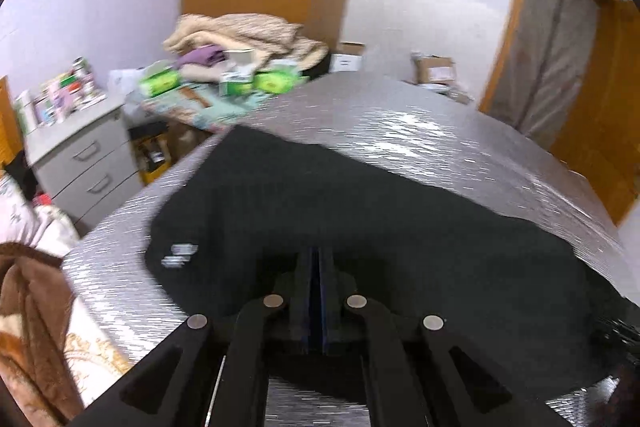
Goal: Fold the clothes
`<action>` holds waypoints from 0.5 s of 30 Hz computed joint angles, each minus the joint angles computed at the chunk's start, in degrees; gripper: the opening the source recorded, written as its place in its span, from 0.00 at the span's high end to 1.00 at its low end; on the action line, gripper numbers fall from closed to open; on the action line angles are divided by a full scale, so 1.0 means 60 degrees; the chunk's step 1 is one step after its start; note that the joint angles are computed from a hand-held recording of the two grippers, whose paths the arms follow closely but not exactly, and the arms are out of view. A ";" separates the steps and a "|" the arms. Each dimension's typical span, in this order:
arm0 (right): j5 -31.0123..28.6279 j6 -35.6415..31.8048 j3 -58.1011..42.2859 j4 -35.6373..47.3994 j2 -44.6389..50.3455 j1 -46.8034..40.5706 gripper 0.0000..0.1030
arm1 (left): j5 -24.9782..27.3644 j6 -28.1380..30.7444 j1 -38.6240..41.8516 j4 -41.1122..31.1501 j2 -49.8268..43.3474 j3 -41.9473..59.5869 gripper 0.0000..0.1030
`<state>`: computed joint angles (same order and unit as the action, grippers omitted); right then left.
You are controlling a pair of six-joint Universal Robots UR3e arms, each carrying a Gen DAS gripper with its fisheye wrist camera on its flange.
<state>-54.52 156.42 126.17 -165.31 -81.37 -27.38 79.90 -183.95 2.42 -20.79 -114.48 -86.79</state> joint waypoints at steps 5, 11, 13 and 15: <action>-0.0074 0.0003 0.0015 -0.0182 0.0066 0.0048 0.92 | -0.0420 0.0266 -0.0679 -0.0547 -0.0611 0.0802 0.98; 0.0011 0.0026 0.0122 -0.0515 0.0179 0.0020 0.92 | -0.0229 0.0560 -0.1246 -0.0532 -0.0980 0.0897 0.98; 0.0024 0.0028 0.0128 -0.0569 0.0212 0.0022 0.92 | -0.0152 0.0623 -0.1296 -0.0460 -0.1022 0.0900 0.98; 0.0043 0.0017 0.0139 -0.0584 0.0224 0.0013 0.92 | -0.0151 0.0658 -0.1302 -0.0389 -0.1050 0.0888 0.97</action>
<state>-54.26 156.52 127.00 -168.82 -80.02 -27.30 78.99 -180.01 -5.39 -23.12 -120.78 -81.46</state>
